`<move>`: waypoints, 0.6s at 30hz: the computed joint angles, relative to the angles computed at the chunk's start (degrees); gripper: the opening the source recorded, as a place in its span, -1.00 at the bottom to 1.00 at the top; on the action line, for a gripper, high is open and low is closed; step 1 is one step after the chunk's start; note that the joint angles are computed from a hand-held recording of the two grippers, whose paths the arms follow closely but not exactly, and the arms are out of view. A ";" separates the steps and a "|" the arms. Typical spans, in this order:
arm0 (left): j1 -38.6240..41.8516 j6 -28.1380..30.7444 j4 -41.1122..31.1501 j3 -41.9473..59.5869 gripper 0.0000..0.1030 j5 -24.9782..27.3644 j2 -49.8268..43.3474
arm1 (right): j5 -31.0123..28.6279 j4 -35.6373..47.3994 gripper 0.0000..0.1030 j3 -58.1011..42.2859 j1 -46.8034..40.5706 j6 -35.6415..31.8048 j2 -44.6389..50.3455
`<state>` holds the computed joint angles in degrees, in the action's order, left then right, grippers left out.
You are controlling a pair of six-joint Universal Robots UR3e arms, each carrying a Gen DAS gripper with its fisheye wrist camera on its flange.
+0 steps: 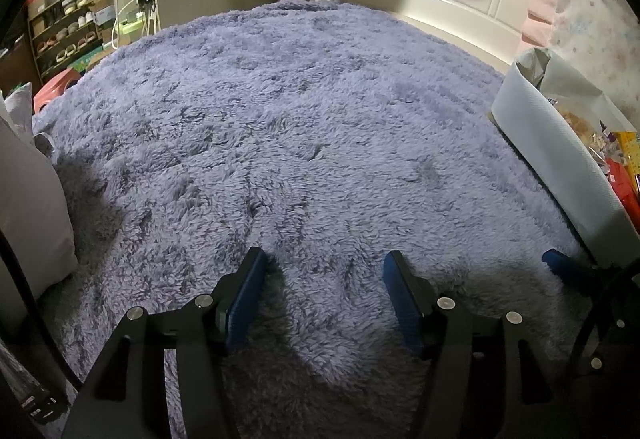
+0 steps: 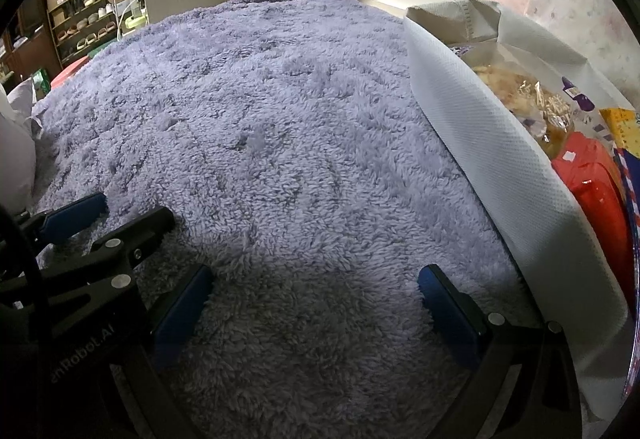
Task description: Organize objects
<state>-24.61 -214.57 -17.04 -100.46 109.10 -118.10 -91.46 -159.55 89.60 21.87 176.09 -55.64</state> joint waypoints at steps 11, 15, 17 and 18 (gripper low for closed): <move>-0.71 0.71 -4.57 3.08 0.12 1.17 -0.39 | 0.40 0.68 1.00 -0.06 -0.08 -0.30 -0.35; -0.99 2.39 -3.16 3.14 -0.09 0.75 -0.13 | 0.22 1.82 1.00 -0.30 -0.08 0.79 -0.76; -1.34 3.20 -1.38 3.03 -0.10 0.92 0.07 | 0.51 4.14 1.00 -0.98 -0.32 2.28 -1.13; -1.75 3.79 -0.14 2.90 -0.10 1.59 0.24 | 0.94 6.18 1.00 -1.71 -0.57 2.92 -1.39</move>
<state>-26.35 -210.78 -17.19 -97.55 110.68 -117.87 -90.52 -153.37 87.89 21.30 179.00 -57.03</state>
